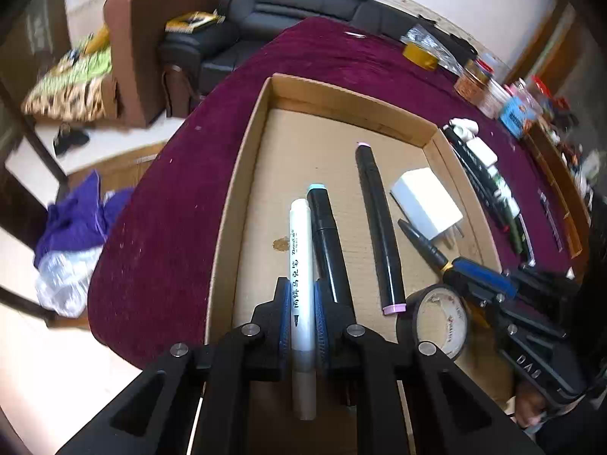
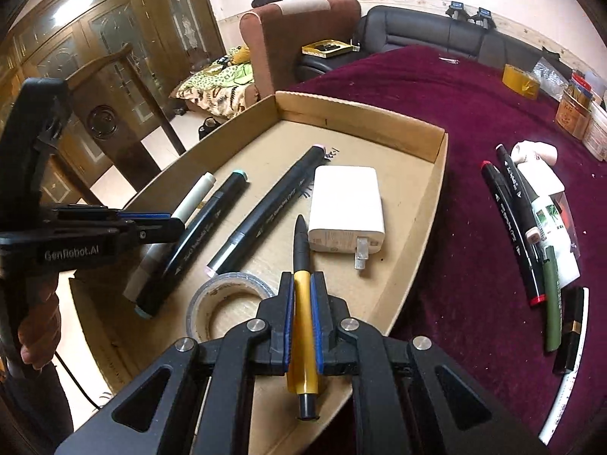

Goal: Organize rigid objects
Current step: 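Carry white marker and yellow pen into the tray and open both grippers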

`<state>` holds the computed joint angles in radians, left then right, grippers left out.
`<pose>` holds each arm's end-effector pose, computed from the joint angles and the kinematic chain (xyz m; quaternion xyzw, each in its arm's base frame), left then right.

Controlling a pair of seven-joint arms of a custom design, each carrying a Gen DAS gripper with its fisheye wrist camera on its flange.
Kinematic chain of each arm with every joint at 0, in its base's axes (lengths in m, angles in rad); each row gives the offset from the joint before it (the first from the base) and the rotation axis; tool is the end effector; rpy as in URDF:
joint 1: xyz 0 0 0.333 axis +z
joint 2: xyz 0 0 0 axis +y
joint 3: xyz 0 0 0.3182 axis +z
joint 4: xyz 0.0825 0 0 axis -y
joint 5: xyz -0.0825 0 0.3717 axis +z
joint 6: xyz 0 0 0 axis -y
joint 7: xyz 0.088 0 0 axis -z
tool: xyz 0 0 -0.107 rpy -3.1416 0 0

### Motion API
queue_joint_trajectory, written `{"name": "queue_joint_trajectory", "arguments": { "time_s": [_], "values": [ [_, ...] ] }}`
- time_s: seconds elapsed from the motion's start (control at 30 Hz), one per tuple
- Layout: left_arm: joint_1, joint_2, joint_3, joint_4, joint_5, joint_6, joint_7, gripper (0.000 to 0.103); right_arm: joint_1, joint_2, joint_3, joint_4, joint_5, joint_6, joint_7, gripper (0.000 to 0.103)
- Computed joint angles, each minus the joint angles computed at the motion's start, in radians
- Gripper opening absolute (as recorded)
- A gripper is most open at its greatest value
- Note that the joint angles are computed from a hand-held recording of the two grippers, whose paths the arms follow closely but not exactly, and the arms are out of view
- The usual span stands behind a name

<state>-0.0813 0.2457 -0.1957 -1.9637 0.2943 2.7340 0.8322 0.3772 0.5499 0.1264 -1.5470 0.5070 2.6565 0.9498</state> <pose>0.6084 -0.1765 0.4197 -0.7578 0.5939 -0.2321 0.1383 0.6532 0.3239 0.4004 -0.8553 0.3970 -0.0636 0.3270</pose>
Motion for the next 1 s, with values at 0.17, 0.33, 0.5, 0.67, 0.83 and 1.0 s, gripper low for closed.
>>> {"name": "queue_joint_trajectory", "arguments": {
  "time_s": [0.17, 0.33, 0.5, 0.67, 0.83, 1.0],
  "values": [
    [0.064, -0.035, -0.034, -0.114, -0.077, 0.23, 0.051, 0.039, -0.029, -0.024, 0.027, -0.025, 0.06, 0.023, -0.022, 0.021],
    [0.072, -0.084, -0.026, -0.216, -0.092, 0.43, -0.007, 0.067, -0.1, -0.075, 0.098, -0.065, 0.218, 0.036, -0.161, 0.047],
    [0.011, -0.097, 0.053, -0.226, 0.044, 0.473, -0.167, 0.068, -0.131, -0.113, 0.104, -0.08, 0.348, -0.045, -0.25, 0.049],
    [-0.092, -0.106, 0.16, -0.192, 0.234, 0.429, -0.351, 0.068, -0.112, -0.116, 0.051, -0.083, 0.347, -0.062, -0.174, 0.053],
    [-0.055, -0.099, 0.082, -0.152, 0.256, 0.382, -0.36, 0.068, -0.131, -0.156, 0.029, -0.146, 0.354, -0.016, -0.184, 0.058],
    [-0.073, -0.071, 0.038, -0.07, 0.27, 0.272, -0.364, 0.068, -0.186, -0.204, 0.021, -0.217, 0.424, 0.009, -0.231, 0.066]
  ]
}}
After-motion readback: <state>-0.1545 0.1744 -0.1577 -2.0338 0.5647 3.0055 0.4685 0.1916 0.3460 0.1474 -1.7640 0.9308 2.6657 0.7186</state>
